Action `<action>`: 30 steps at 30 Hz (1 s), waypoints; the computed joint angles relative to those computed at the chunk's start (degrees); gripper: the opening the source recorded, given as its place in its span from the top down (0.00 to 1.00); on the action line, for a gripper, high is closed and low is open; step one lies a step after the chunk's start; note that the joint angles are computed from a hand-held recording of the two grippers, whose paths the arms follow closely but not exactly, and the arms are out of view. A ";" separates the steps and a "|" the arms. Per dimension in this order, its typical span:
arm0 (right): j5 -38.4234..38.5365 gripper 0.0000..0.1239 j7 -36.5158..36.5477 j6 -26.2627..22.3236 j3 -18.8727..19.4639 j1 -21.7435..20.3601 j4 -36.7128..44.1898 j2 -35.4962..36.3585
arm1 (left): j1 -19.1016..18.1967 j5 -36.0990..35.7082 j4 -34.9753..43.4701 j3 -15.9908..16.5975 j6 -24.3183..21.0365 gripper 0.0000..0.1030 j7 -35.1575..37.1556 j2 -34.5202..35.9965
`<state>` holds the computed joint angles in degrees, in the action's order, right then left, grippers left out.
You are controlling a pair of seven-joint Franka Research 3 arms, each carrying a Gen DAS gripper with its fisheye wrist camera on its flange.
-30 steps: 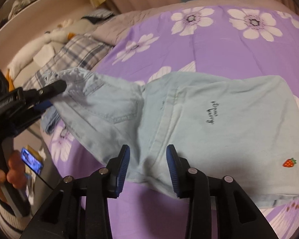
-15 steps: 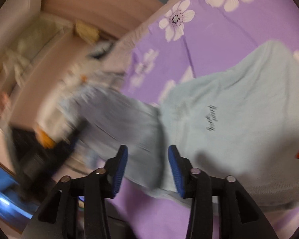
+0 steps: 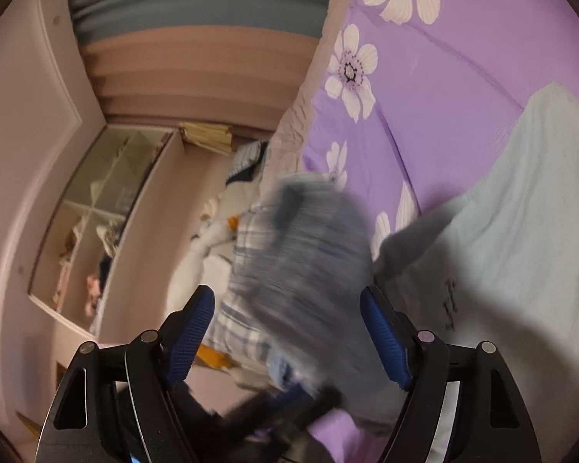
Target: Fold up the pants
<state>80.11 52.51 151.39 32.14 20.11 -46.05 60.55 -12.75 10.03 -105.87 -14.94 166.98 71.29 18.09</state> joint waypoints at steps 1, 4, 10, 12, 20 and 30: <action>-0.52 0.31 1.34 0.29 -0.60 -0.05 -0.41 -0.27 | 0.82 -1.07 -0.29 -0.79 -0.64 0.64 0.88 -0.06; -5.74 0.31 9.12 2.99 -4.71 1.65 -1.51 -1.35 | 4.13 -6.35 -2.71 -3.68 -0.60 0.60 4.82 -1.25; -28.56 0.66 31.92 3.02 -19.20 9.05 -0.58 -2.38 | 6.47 -15.21 -10.37 -4.34 1.40 0.56 4.63 -5.55; -35.72 0.74 39.14 1.40 -24.00 11.41 1.60 -1.39 | 6.60 -17.30 -12.25 -3.87 2.02 0.55 3.66 -6.87; -46.08 0.78 35.67 22.07 -26.30 15.32 -24.09 -17.51 | 5.34 -17.76 -15.79 -1.71 2.99 0.53 0.97 -9.42; -51.36 0.78 57.55 23.70 -41.91 24.10 -36.42 -21.26 | 5.05 -20.29 -17.27 -1.38 2.89 0.48 0.07 -10.46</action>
<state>28.75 110.06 175.09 -9.77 44.22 -82.47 39.29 -7.71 -10.26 -123.15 -16.32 169.87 71.36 7.63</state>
